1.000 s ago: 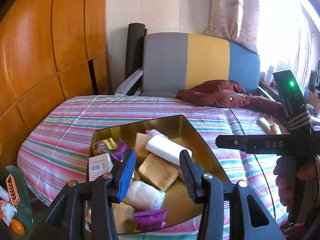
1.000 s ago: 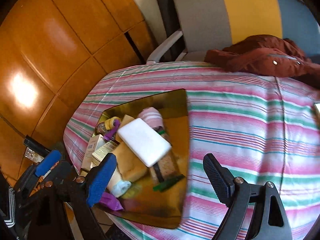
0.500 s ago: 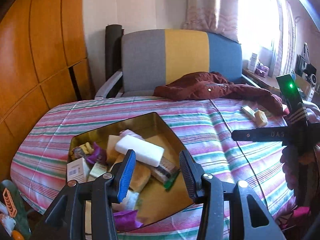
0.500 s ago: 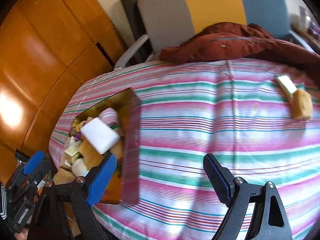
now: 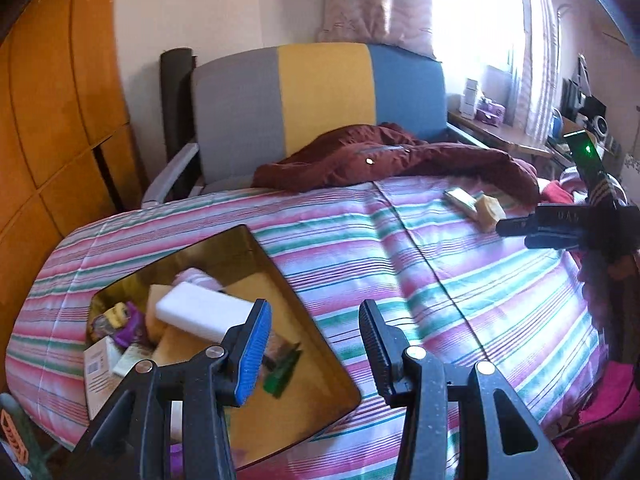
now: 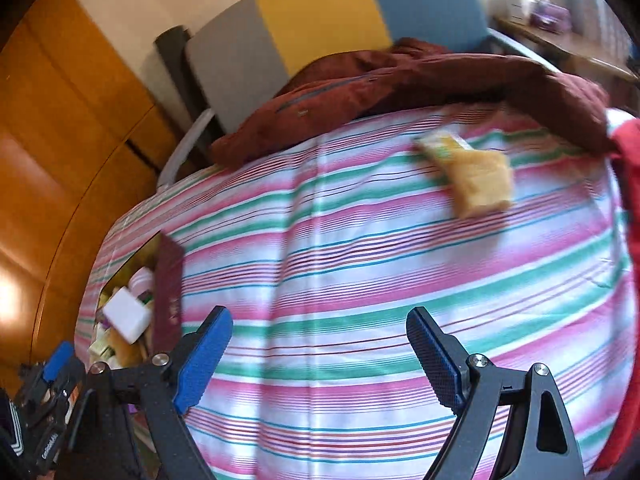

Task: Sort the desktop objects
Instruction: 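Move both open tools back toward the last items, then grasp tan sponge with right tool while left tool grasps WEIDAN cracker packet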

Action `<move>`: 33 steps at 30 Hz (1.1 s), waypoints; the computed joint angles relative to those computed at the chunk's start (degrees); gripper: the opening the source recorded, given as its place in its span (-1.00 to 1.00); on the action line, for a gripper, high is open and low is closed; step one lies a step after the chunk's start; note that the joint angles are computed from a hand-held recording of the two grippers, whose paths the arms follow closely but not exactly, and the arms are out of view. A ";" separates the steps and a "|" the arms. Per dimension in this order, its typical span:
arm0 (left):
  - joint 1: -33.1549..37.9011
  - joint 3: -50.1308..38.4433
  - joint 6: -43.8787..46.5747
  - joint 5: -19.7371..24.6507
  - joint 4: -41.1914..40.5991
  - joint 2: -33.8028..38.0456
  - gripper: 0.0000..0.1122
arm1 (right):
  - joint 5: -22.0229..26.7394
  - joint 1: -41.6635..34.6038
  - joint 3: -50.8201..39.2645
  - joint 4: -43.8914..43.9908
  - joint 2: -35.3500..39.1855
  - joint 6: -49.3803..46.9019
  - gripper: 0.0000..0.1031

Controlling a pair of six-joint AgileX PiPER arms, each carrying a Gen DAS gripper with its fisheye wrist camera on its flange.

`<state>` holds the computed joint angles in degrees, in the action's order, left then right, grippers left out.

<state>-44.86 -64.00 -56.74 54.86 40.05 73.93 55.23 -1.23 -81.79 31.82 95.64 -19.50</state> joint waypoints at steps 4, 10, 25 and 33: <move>0.20 -1.93 1.98 -1.64 -1.82 2.90 -0.18 | 0.99 -5.01 -1.76 0.74 1.95 0.10 0.73; 0.68 -4.56 4.85 -3.64 -4.69 6.87 -0.18 | 1.10 -10.81 -5.66 0.53 5.98 2.56 0.73; 3.81 -10.20 10.75 -6.14 -11.67 14.90 -0.18 | 0.67 -8.54 -23.60 -5.80 20.43 4.77 0.93; 6.30 -15.69 15.38 -6.78 -16.50 20.11 -0.18 | 7.16 -6.25 -40.14 -11.22 32.52 8.59 0.92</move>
